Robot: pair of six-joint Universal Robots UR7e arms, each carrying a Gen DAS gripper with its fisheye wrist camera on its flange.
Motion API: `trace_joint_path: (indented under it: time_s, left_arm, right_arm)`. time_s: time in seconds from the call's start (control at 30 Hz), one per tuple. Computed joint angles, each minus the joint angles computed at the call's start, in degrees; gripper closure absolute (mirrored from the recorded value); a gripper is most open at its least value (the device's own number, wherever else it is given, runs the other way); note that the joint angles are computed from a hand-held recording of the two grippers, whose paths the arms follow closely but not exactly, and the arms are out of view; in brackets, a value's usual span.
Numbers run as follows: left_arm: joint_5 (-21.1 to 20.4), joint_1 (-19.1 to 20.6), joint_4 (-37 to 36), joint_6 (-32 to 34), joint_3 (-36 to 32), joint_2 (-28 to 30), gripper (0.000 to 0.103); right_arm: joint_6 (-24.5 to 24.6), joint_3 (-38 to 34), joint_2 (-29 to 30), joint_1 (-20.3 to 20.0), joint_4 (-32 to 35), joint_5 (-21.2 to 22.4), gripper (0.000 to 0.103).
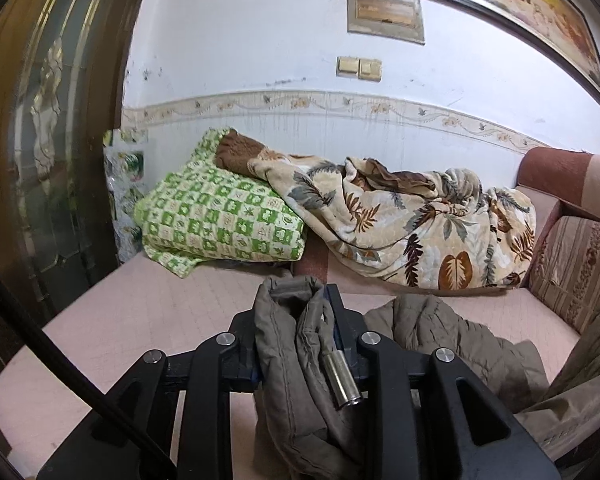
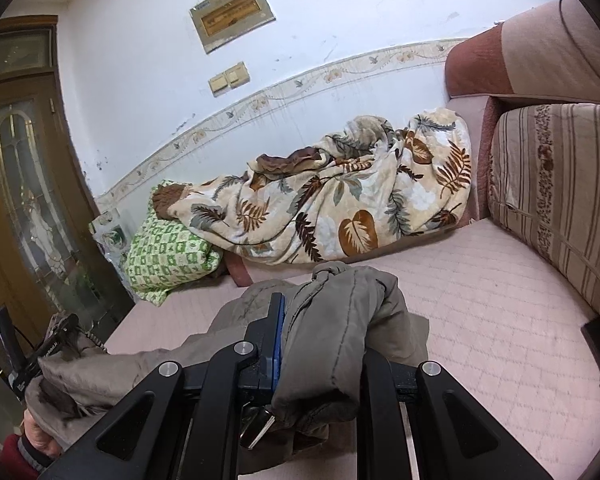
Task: Fold large clothes
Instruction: 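Carry the held hem up over the jacket toward the hood with both tools, then open both tools and release the folded hem onto the jacket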
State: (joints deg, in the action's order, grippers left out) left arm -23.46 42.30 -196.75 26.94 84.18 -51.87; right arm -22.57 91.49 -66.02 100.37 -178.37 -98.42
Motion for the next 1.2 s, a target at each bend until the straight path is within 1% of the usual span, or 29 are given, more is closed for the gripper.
trace_joint_path:
  time_s: [0.07,0.1,0.17,0.2,0.23,0.3,0.37,0.4,0.5,0.57,0.63,0.73,0.77,0.8,0.83,0.87,0.9,0.97,1.03,1.2]
  left_arm:
    - [-1.40,1.52,4.50,-2.86,-3.50,1.33,0.076]
    - [-1.86,2.57,7.38,-4.23,-6.54,2.73,0.076]
    - [-2.06,3.92,9.06,-3.46,-11.55,5.49,0.075]
    - [-1.90,4.77,10.03,-2.46,-15.12,7.47,0.070]
    - [-1.39,5.53,12.10,-2.49,-18.50,9.19,0.062]
    - [-1.38,6.77,14.63,-2.70,-23.59,11.73,0.058]
    - [-0.34,7.92,17.94,-3.30,-28.16,13.89,0.044]
    - [0.23,8.53,19.55,-3.76,-30.45,14.96,0.033]
    - [1.59,10.02,20.74,-3.33,-35.25,17.15,0.031]
    - [1.87,10.81,22.93,-5.28,-35.50,16.77,0.031]
    - [2.33,11.30,23.44,-6.43,-34.48,16.10,0.031]
    - [0.67,11.39,24.52,-8.35,-30.40,14.17,0.032]
    - [-0.11,11.24,25.41,-8.79,-28.67,13.59,0.032]
    - [-0.86,11.10,26.16,-8.98,-27.57,13.34,0.031]
    - [-1.66,10.85,26.70,-8.75,-26.42,13.23,0.031]
    - [-2.19,10.57,26.71,-8.02,-25.79,13.43,0.032]
    - [-2.73,10.26,26.65,-7.15,-25.17,13.67,0.031]
    - [-4.32,9.62,27.83,-5.96,-24.01,14.11,0.031]
    - [-5.90,8.91,29.64,-5.46,-23.13,14.65,0.031]
    - [-8.60,7.72,34.57,-6.45,-22.22,15.80,0.031]
  right_arm:
    - [1.09,-3.54,2.19,-0.38,2.00,0.05,0.088]
    - [1.53,-5.67,3.56,-0.62,2.98,-0.09,0.088]
    - [3.09,-9.59,6.02,-1.11,5.16,-0.34,0.088]
    - [3.98,-11.79,7.34,-1.44,6.51,-0.32,0.088]
    - [4.78,-13.85,8.65,-1.74,7.64,-0.51,0.088]
    - [6.19,-17.75,11.02,-2.31,10.07,-1.01,0.088]
    - [8.27,-22.37,13.86,-3.08,13.05,-1.49,0.088]
    - [9.15,-24.81,15.35,-3.52,14.64,-1.83,0.088]
    - [10.63,-31.06,19.41,-4.44,18.04,-3.88,0.088]
    - [11.56,-34.83,21.97,-5.09,19.84,-5.50,0.088]
    - [12.17,-37.91,23.93,-5.65,21.88,-6.56,0.087]
    - [14.07,-43.69,27.16,-6.79,27.07,-7.58,0.085]
    - [14.63,-45.39,27.88,-7.08,29.26,-7.19,0.080]
    - [15.89,-47.23,28.50,-7.61,32.36,-5.99,0.078]
    - [17.55,-47.99,28.49,-8.27,34.37,-3.80,0.074]
    - [18.55,-47.97,28.19,-8.69,35.18,-2.14,0.071]
    - [19.78,-47.85,27.47,-9.25,36.69,0.25,0.070]
    - [20.17,-46.21,25.67,-9.75,37.72,3.14,0.064]
    - [19.57,-42.96,23.26,-9.94,36.57,5.35,0.061]
    - [16.19,-36.29,19.07,-9.07,33.28,6.15,0.058]
